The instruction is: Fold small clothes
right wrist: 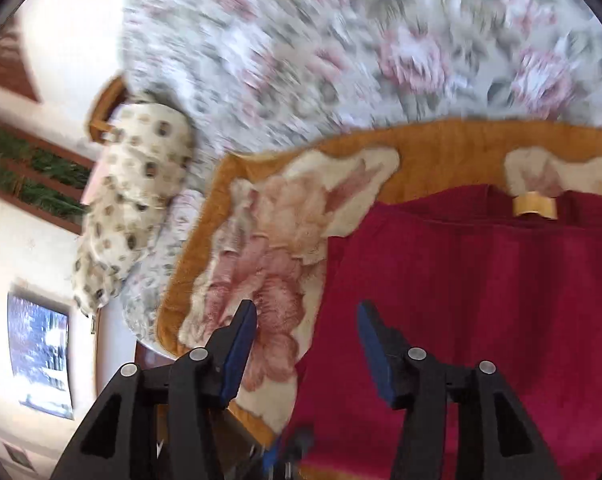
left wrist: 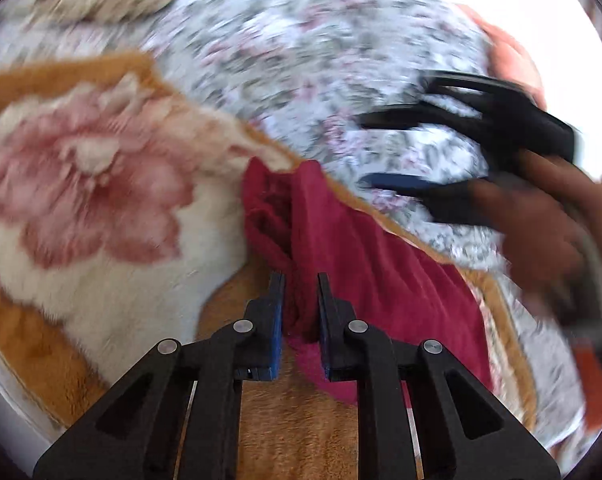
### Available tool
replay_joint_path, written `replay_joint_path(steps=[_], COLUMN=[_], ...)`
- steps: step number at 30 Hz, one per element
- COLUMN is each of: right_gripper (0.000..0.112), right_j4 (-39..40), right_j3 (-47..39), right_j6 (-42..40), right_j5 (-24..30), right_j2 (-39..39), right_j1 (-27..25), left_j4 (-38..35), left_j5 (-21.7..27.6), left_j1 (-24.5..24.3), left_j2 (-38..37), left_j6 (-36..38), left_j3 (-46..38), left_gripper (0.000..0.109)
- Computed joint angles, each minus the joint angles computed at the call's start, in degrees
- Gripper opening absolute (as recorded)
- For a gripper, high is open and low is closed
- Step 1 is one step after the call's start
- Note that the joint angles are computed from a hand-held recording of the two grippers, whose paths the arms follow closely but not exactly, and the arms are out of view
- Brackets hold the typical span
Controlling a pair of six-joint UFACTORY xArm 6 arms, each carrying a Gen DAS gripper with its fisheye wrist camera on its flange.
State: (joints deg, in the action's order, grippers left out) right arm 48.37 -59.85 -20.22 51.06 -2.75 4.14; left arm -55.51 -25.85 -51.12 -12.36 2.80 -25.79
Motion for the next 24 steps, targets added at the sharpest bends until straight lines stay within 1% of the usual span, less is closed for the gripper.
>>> replay_joint_path(steps=[1,2,5,8,10,11,12,13,14,17,19,20,22,24], right_gripper=[0.052,0.054,0.058,0.063,0.065,0.068,0.07,0.07,0.07,0.071,0.07,0.07,0.062,0.035], right_j4=[-1.75,-5.1,-11.35,-13.7,-14.66,-16.66,-18.94,-21.88,-26.5,-36.9,-41.02,-42.2,-44.37,-46.16], right_j3=[-2.24,-5.37,-12.26,-16.94,-19.21,-21.28,-22.68,-24.28,-26.46,-31.13,-33.16,-33.34,-34.12,-34.03], right_j6=[2.08,5.23,9.78,11.81,11.9,12.17,12.86,13.91,15.45,18.15,17.93,17.75,17.78,17.13], right_j5=[0.3,0.62,3.24,5.68,6.59,7.45,8.15,9.02,10.81,14.45,16.6,16.62,16.75,16.91], right_j2=[2.66,6.25,13.18,17.26,18.74,20.1,20.84,21.78,23.05,25.94,27.38,27.58,28.13,28.08], right_j1=[0.33,0.88,1.55,2.2,3.16,4.26,5.09,6.07,7.4,10.48,11.74,11.93,12.45,12.28], left_j4=[-1.07,-1.58,-1.21,-1.57,-3.46,-3.33,-2.57,-3.33,-3.43,-3.72,-3.47,-3.37,-0.29,3.29], left_j5=[-0.6,-0.93,-1.44,-1.77,-1.77,-1.72,-1.63,-1.76,-1.67,-1.62,-1.54,-1.64,-1.89,-2.47], left_j1=[-0.77,-1.11,-1.69,-2.57,-3.41,-3.6,-3.47,-3.78,-3.85,-3.94,-3.99,-4.03,-3.65,-3.06], left_j2=[0.46,0.71,1.07,1.84,2.02,2.24,2.03,2.16,2.17,2.14,2.01,2.03,1.62,0.99], left_j6=[2.33,3.57,5.71,8.81,12.06,12.95,12.78,13.85,14.31,14.91,14.83,14.79,12.17,8.56], left_j3=[-0.66,-0.97,-1.46,-2.53,-3.47,-3.81,-3.44,-3.64,-3.68,-3.68,-3.54,-3.52,-2.5,-1.14], left_gripper=[0.013,0.013,0.013,0.013,0.013,0.013,0.013,0.013,0.013,0.013,0.013,0.013,0.013,0.013])
